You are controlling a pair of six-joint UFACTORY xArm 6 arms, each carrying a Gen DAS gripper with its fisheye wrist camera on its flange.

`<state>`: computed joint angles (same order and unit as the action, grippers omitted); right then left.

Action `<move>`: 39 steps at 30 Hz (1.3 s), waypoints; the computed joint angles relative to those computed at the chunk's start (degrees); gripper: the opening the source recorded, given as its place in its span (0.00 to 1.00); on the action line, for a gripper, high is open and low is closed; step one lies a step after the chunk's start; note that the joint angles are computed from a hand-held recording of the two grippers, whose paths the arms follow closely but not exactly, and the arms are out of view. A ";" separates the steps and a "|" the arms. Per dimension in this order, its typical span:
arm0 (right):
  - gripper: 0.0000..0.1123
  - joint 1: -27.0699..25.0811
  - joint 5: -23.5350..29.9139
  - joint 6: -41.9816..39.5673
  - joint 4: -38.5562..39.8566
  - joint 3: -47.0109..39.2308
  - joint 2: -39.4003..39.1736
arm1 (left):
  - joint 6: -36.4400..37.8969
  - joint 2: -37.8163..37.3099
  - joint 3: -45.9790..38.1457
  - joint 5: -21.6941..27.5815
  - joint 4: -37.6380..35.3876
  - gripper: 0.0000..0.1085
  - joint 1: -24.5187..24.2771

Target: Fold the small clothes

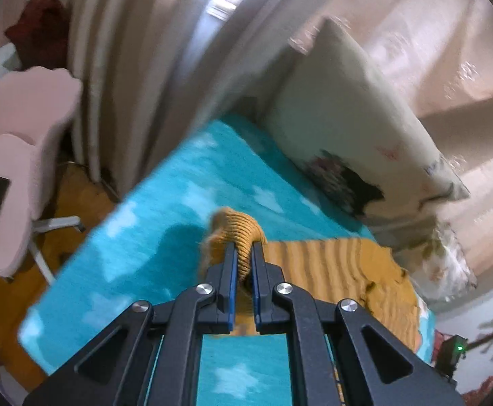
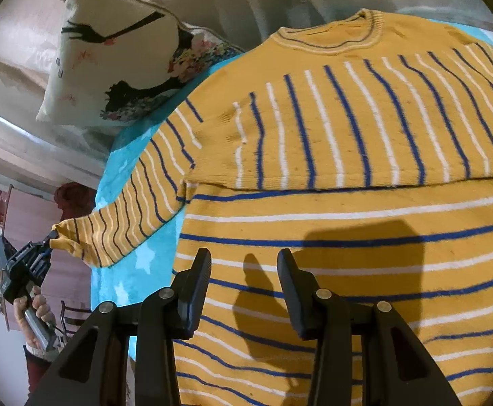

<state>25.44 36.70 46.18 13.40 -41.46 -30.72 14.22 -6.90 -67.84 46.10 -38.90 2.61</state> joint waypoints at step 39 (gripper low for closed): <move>0.45 -7.41 4.67 12.12 -19.52 6.53 -11.74 | -36.35 -9.80 11.62 -5.99 39.89 0.66 -34.33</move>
<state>18.03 41.37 58.30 -6.12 -34.93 -42.46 -22.12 -16.70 -56.21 40.11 0.98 -31.72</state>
